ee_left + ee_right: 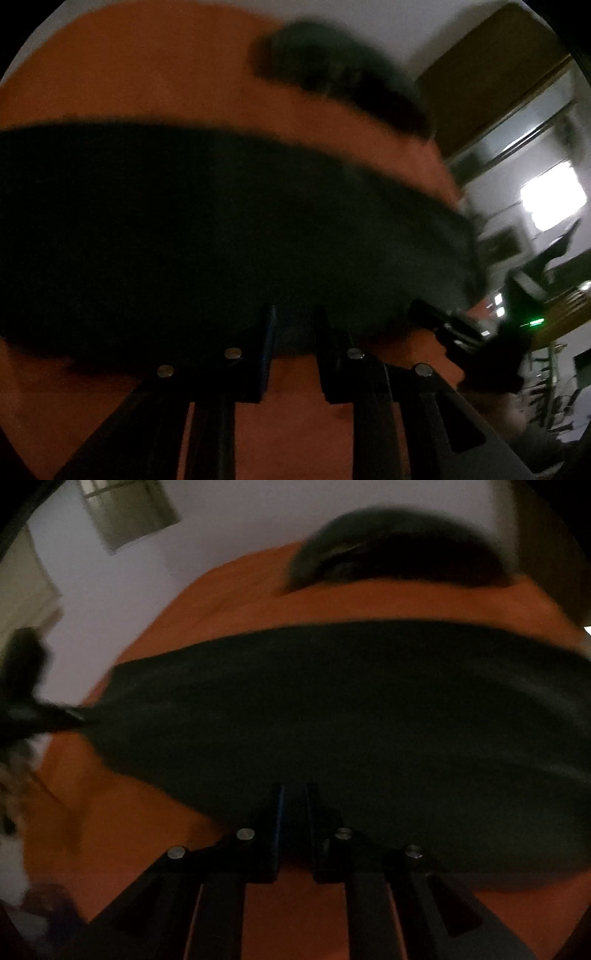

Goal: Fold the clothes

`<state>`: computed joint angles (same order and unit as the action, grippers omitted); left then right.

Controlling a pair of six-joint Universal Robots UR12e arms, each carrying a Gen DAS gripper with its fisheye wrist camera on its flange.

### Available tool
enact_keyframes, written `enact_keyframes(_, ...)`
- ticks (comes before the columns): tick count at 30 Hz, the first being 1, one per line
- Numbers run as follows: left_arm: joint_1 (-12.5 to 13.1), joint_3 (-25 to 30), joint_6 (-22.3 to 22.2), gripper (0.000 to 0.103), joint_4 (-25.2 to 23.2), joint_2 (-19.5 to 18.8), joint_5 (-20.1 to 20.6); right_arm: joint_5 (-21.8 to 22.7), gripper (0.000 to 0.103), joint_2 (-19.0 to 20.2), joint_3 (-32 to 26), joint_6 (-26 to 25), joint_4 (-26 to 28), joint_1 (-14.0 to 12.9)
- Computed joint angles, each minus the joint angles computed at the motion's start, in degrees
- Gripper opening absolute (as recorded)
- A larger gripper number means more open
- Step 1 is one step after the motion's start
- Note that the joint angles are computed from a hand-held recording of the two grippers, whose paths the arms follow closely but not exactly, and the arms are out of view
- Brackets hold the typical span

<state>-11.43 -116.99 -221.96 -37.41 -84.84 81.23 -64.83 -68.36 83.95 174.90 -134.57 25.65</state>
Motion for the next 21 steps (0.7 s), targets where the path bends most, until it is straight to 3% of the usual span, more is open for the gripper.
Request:
enact_keyframes(3, -0.4, 0.3, 0.8, 0.022, -4.4, -2.0, 1.1, 0.4, 0.009, 2.8, -3.5, -2.4, 5.3, 1.4)
enact_keyframes(4, -0.5, 0.0, 1.3, 0.015, -5.1, -2.2, 2.0, -0.9, 0.002, 3.4, -4.1, -3.6, 5.7, 1.5)
enact_keyframes(6, -0.1, -1.2, 1.2, 0.009, -4.9, -0.8, 3.6, -0.3, 0.000, 3.4, -3.5, -3.9, 5.7, 0.8)
enact_keyframes(10, 0.7, -2.0, -0.3, 0.009, -14.8, 3.6, 16.2, 1.0, 0.000, 1.9, -1.3, -2.1, 5.1, -0.7)
enact_keyframes(11, 1.5, -2.7, -0.4, 0.009, -16.0, 4.8, 17.2, 0.8, 0.000, 1.9, -1.1, -1.7, 4.9, -0.7)
enact_keyframes(14, 6.6, -7.7, -4.2, 0.009, -11.6, 10.4, 9.9, -1.0, 0.000, 1.7, -1.0, -0.7, 4.9, 0.0)
enact_keyframes(16, 7.7, -8.4, -5.3, 0.009, -11.1, 12.0, 9.5, -1.0, 0.000, 2.0, -3.1, -1.1, 6.7, 0.5)
enact_keyframes(21, 9.2, -8.3, -3.8, 0.009, -12.0, 13.6, 12.3, 6.0, 0.001, 4.1, -7.4, -6.1, 9.2, 2.3)
